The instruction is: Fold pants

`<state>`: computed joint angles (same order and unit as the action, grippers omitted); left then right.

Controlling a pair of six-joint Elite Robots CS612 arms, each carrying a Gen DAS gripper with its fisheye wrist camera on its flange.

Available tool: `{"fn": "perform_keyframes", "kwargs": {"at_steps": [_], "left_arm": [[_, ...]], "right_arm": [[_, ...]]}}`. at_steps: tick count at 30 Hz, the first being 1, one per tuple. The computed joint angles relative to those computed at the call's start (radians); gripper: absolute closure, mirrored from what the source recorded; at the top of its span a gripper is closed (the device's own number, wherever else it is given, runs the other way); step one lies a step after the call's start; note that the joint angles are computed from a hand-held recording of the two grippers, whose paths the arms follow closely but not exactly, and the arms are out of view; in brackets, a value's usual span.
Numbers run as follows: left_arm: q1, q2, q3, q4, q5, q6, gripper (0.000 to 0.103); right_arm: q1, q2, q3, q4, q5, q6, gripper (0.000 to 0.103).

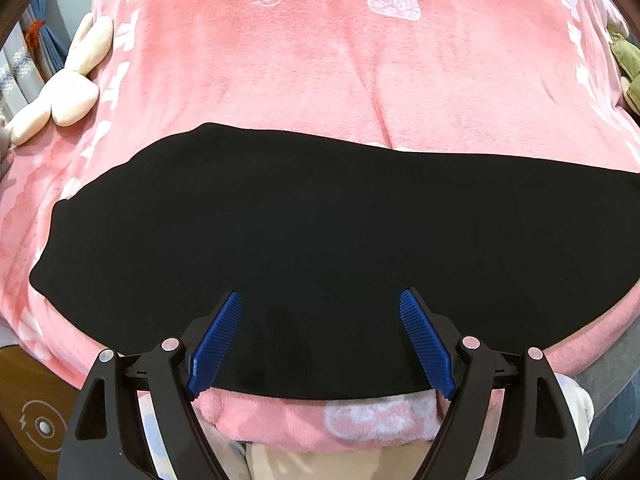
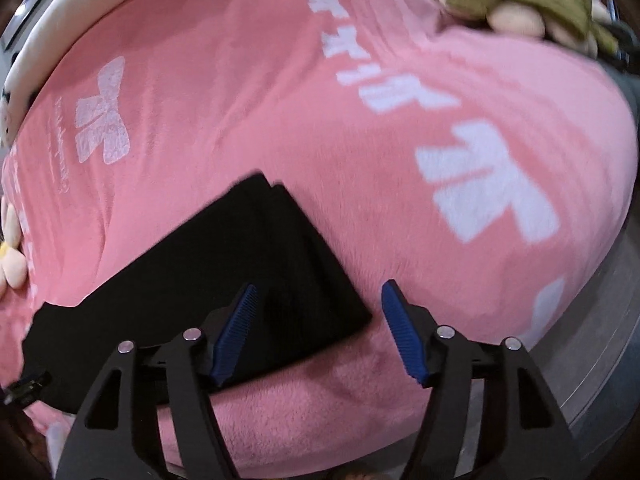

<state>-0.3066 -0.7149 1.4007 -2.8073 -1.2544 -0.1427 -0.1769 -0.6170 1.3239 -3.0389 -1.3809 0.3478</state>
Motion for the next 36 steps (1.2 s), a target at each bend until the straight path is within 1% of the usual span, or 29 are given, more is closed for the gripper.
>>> {"fn": "perform_keyframes", "kwargs": {"at_steps": [2,3,5,6,7,8,9,10,13,16,17,20,23,24,26,27,31,33,35,36], "left_arm": [[0.001,-0.002,0.004,-0.004,0.003,0.003,0.024],[0.002,-0.003,0.007,-0.007,0.003,0.002,0.024],[0.004,-0.005,0.011,-0.013,0.001,-0.004,0.024],[0.006,-0.006,0.013,-0.015,-0.002,-0.006,0.024],[0.010,-0.008,0.017,-0.020,-0.005,-0.010,0.024],[0.011,-0.009,0.020,-0.022,-0.007,-0.012,0.024],[0.014,-0.011,0.023,-0.024,-0.011,-0.014,0.024],[0.017,-0.013,0.027,-0.030,-0.016,-0.015,0.024],[0.027,-0.018,0.039,-0.042,-0.026,-0.015,0.024],[0.039,-0.024,0.051,-0.055,-0.042,-0.023,0.024],[0.044,-0.026,0.054,-0.058,-0.047,-0.026,0.024],[0.059,-0.032,0.065,-0.071,-0.059,-0.041,0.024],[0.079,-0.040,0.082,-0.088,-0.066,-0.059,0.024],[0.084,-0.041,0.085,-0.090,-0.066,-0.063,0.024],[0.099,-0.044,0.091,-0.093,-0.065,-0.073,0.024],[0.106,-0.045,0.095,-0.095,-0.067,-0.078,0.024],[0.137,-0.049,0.106,-0.096,-0.080,-0.099,0.024],[0.148,-0.049,0.109,-0.101,-0.080,-0.101,0.024],[0.157,-0.050,0.111,-0.104,-0.082,-0.106,0.024],[0.160,-0.051,0.112,-0.105,-0.085,-0.108,0.024]], "right_arm": [[0.004,0.006,-0.003,0.002,-0.008,0.012,0.039],[0.010,0.006,-0.006,0.005,-0.028,0.016,0.044],[0.012,0.004,-0.007,0.009,-0.023,0.030,0.061],[0.009,0.003,-0.007,0.008,0.010,0.043,0.081],[0.004,0.003,-0.007,0.000,0.065,0.063,0.082],[0.005,0.000,-0.004,-0.016,0.081,0.083,0.082],[0.009,-0.005,-0.001,-0.027,0.083,0.087,0.083],[0.010,-0.008,0.002,-0.046,0.101,0.095,0.083],[0.017,-0.017,0.005,-0.118,0.188,0.137,0.083],[0.038,-0.019,-0.018,-0.168,0.282,0.154,0.083],[0.052,-0.017,-0.035,-0.168,0.309,0.145,0.083],[0.094,-0.010,-0.086,-0.141,0.346,0.097,0.083],[0.130,0.011,-0.149,-0.106,0.401,0.064,0.083],[0.151,0.024,-0.182,-0.080,0.415,0.036,0.083],[0.177,0.041,-0.224,-0.037,0.427,-0.010,0.083],[0.195,0.054,-0.257,0.005,0.433,-0.042,0.083],[0.246,0.101,-0.347,0.121,0.448,-0.112,0.083],[0.270,0.118,-0.376,0.168,0.421,-0.154,0.083],[0.285,0.128,-0.390,0.202,0.393,-0.180,0.083],[0.291,0.130,-0.393,0.216,0.365,-0.187,0.083]]}}
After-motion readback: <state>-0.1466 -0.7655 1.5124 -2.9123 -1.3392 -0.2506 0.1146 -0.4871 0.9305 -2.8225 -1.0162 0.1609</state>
